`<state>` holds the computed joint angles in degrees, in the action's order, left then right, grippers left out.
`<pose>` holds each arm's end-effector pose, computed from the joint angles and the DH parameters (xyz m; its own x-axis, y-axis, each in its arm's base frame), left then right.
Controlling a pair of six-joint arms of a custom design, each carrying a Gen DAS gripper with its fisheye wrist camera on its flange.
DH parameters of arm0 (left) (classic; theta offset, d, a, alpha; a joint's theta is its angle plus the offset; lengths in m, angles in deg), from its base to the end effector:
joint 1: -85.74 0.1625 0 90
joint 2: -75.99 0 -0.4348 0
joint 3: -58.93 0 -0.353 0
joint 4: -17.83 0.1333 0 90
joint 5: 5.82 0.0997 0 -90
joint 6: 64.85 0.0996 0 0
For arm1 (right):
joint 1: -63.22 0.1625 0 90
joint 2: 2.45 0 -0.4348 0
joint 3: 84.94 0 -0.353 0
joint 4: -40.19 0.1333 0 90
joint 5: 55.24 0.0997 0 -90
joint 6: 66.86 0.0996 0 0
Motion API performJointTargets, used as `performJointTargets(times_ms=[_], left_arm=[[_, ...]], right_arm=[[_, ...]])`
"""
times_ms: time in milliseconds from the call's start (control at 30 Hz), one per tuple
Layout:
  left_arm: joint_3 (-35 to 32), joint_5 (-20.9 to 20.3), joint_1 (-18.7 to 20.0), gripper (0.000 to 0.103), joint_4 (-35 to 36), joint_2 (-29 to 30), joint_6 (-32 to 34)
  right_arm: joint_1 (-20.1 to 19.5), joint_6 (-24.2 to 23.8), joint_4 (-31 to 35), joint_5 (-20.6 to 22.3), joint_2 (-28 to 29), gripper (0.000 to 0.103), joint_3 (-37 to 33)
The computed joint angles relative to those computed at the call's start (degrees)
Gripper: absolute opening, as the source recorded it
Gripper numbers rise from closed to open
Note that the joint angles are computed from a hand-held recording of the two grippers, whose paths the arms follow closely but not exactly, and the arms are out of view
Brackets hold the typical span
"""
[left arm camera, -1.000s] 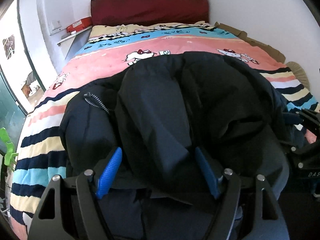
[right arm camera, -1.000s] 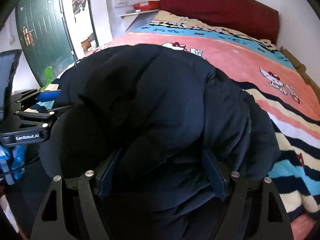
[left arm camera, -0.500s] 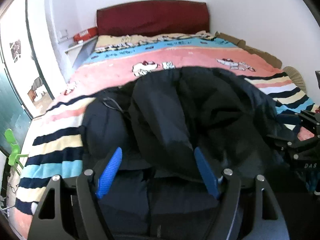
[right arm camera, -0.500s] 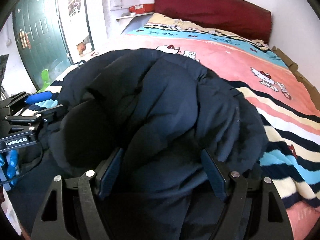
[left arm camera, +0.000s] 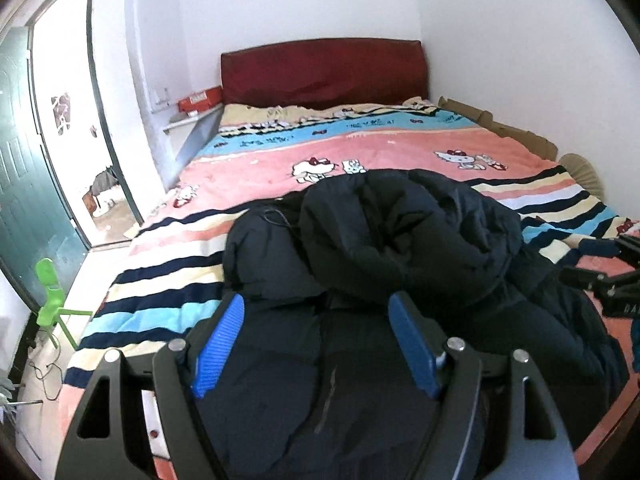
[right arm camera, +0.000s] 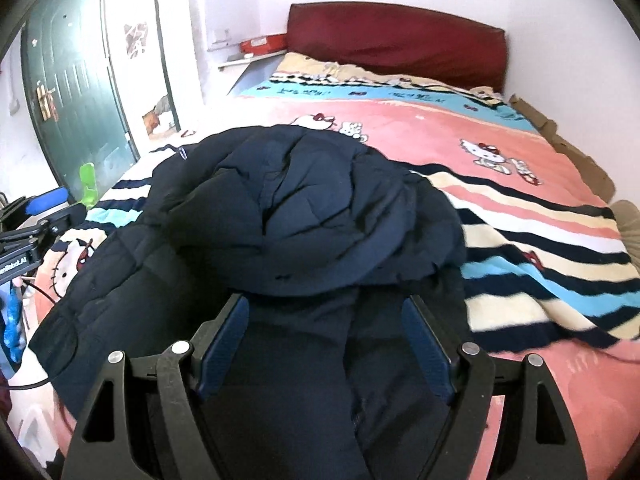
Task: Fold large clothes
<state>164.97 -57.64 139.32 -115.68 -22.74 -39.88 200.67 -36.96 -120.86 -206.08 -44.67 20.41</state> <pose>-0.0871 -0.4463 0.5431 -0.5677 0.4309 -0.7015 0.7928 0.5157 -0.3248 0.4637 -0.3628 0.1055 -0.7262 0.0932 0.6811 -0.4241 0.7190 -0.5506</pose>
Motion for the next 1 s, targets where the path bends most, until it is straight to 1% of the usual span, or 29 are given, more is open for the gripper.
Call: performJointTargets(times_ms=[200,467,567,767,933,1000], left_arm=[[1.3,2.7,-2.4,0.074,3.0,-4.9,-2.0],[2.3,4.5,-3.7,0.074,4.7,-8.2,-3.4],[2.6,4.9,-3.6,0.074,5.6,-9.0,-3.8],[3.2,5.8,-2.7,0.074,6.7,-10.0,-4.1],[3.8,6.7,-1.6,0.074,7.1,-10.4,-4.5],[4.0,6.8,-1.1,0.074,7.5,-10.5,-4.5]], right_arm=[[2.9,6.4,4.2,-2.4,-3.2,0.079,3.2],[5.2,15.5,10.3,-4.0,-6.5,0.080,7.0],[5.6,18.6,12.4,-4.3,-7.8,0.080,8.5],[6.5,27.5,18.0,-4.7,-10.6,0.080,12.1],[6.9,33.7,22.2,-3.9,-12.4,0.081,14.5],[7.1,35.7,23.2,-3.6,-12.9,0.084,15.4]])
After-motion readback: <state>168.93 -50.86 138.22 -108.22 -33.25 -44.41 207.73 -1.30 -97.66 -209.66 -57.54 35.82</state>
